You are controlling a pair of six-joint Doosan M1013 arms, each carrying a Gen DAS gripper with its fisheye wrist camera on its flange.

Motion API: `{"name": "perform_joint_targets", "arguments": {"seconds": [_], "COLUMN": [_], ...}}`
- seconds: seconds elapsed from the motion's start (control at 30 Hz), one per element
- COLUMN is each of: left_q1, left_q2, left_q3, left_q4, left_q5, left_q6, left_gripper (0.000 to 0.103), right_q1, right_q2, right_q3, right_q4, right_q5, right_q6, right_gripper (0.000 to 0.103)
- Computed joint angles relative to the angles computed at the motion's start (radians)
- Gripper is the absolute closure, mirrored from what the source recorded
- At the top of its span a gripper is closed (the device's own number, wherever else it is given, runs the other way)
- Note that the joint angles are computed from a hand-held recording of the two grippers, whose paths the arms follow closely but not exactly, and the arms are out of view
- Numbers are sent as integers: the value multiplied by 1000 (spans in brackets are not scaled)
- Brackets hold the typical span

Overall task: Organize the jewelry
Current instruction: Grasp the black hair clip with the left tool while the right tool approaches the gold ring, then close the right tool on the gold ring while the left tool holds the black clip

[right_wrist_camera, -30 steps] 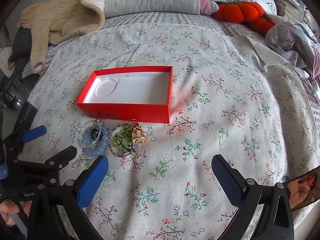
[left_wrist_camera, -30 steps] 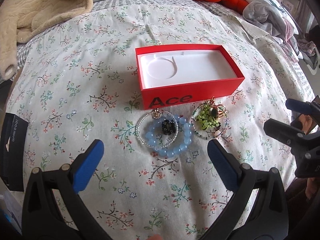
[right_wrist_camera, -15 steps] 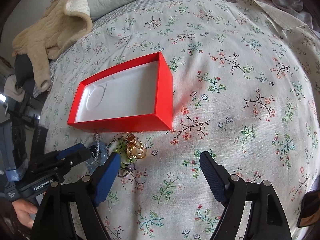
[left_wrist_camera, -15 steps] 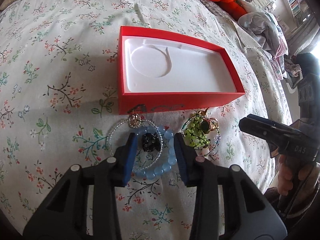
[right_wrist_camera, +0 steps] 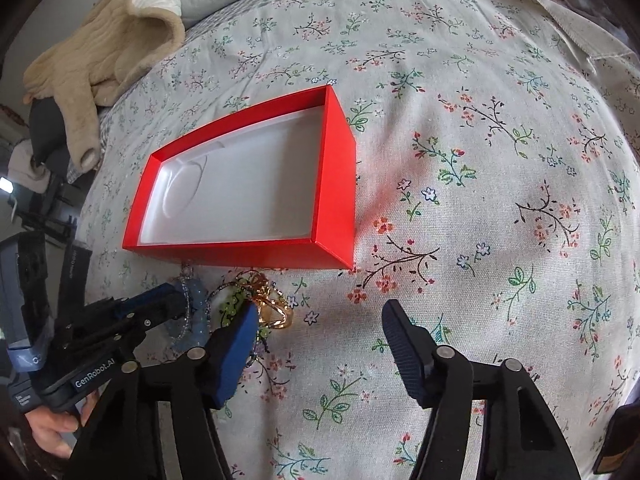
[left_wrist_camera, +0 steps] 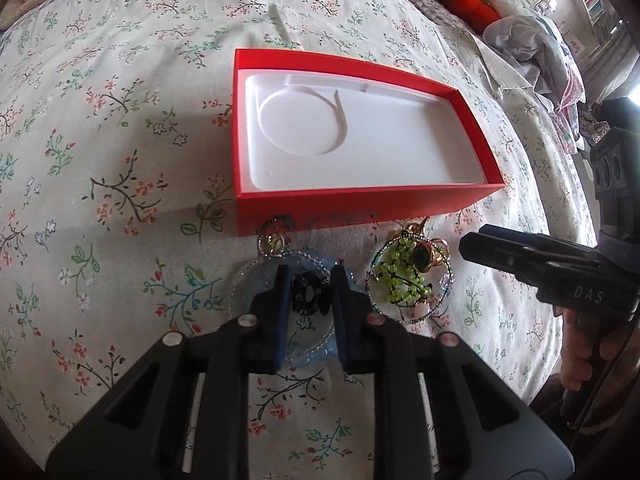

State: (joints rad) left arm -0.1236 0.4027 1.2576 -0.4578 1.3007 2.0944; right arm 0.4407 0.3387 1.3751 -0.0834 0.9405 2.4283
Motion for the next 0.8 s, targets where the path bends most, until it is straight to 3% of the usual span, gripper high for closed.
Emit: {"name": "perform_joint_targets", "arguments": {"seconds": [0.07, 0.23, 0.37, 0.8], "left_q1": [5, 18, 21, 27], "left_q2": [-4, -15, -19, -28], "left_q3": [1, 9, 12, 18], "left_q4": [-15, -37, -37, -48], "left_q5": [-3, -8, -10, -14], "left_q6": [7, 22, 19, 18], "left_gripper": [82, 82, 82, 82], "right_q1": [0, 7, 9, -5], "right_q2": [1, 12, 27, 45], "right_q3": [1, -16, -26, -37], "right_q4": [4, -22, -8, 94], "right_q5": [1, 43, 83, 0], "right_q6": [-4, -6, -37, -122], "right_gripper": [60, 71, 72, 71]}}
